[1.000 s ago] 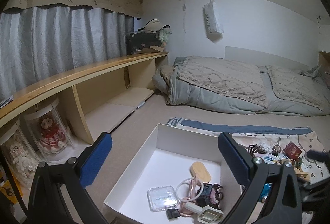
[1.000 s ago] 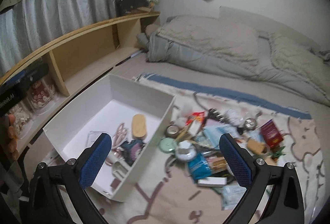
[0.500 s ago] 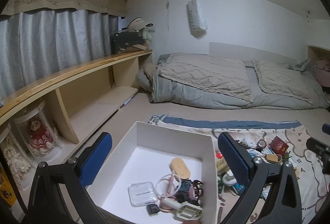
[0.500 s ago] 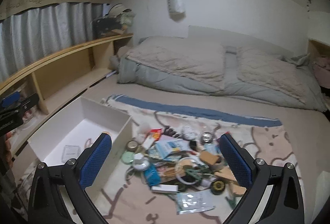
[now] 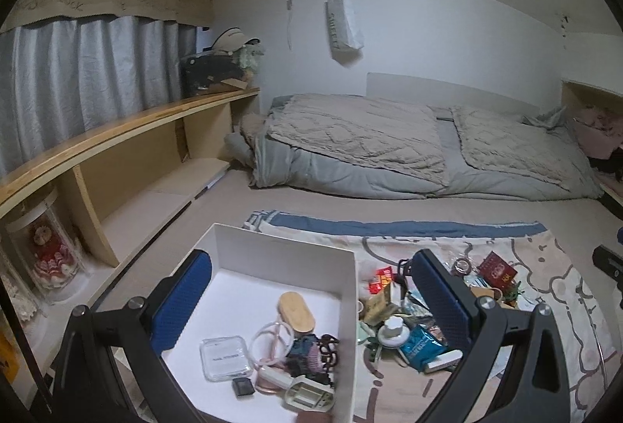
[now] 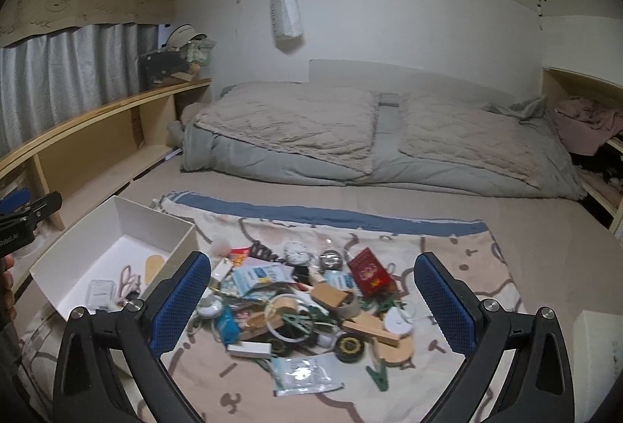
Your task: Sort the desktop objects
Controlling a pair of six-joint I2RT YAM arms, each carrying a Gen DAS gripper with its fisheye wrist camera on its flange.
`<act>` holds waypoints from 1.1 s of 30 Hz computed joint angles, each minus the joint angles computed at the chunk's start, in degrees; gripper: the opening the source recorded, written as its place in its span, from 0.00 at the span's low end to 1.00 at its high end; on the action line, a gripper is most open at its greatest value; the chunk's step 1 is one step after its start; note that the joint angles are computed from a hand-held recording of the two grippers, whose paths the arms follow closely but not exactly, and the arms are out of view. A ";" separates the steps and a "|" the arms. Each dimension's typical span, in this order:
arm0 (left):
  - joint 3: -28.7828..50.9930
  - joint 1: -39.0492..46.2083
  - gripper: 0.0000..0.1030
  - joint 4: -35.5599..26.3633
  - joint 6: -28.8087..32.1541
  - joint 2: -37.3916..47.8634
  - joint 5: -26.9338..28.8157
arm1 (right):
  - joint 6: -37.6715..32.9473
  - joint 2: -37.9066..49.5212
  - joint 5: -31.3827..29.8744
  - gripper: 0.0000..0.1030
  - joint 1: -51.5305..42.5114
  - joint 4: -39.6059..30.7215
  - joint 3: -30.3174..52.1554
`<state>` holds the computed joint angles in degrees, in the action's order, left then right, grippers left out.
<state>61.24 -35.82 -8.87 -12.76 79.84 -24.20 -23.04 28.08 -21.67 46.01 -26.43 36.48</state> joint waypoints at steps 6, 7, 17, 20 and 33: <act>2.38 -2.10 1.00 -1.17 -1.61 2.19 0.06 | -3.57 1.47 -10.35 1.00 -11.77 0.37 0.84; 2.95 -2.55 1.00 -1.47 -1.84 2.72 0.17 | -3.93 2.14 -11.15 1.00 -12.77 0.54 1.03; 6.55 -6.49 1.00 -1.79 -1.70 6.43 -0.71 | -6.35 7.31 -18.05 1.00 -21.03 1.59 2.67; 7.96 -7.30 1.00 -1.93 -1.74 7.86 -1.12 | -7.34 8.83 -19.16 1.00 -22.55 1.73 3.15; 12.04 -8.99 1.00 -2.33 -2.57 12.31 -1.27 | -9.83 14.80 -21.94 1.00 -24.55 0.88 5.85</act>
<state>73.28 -44.82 -11.20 -15.33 92.14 -25.46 -32.87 42.88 -43.62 21.46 -25.55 42.33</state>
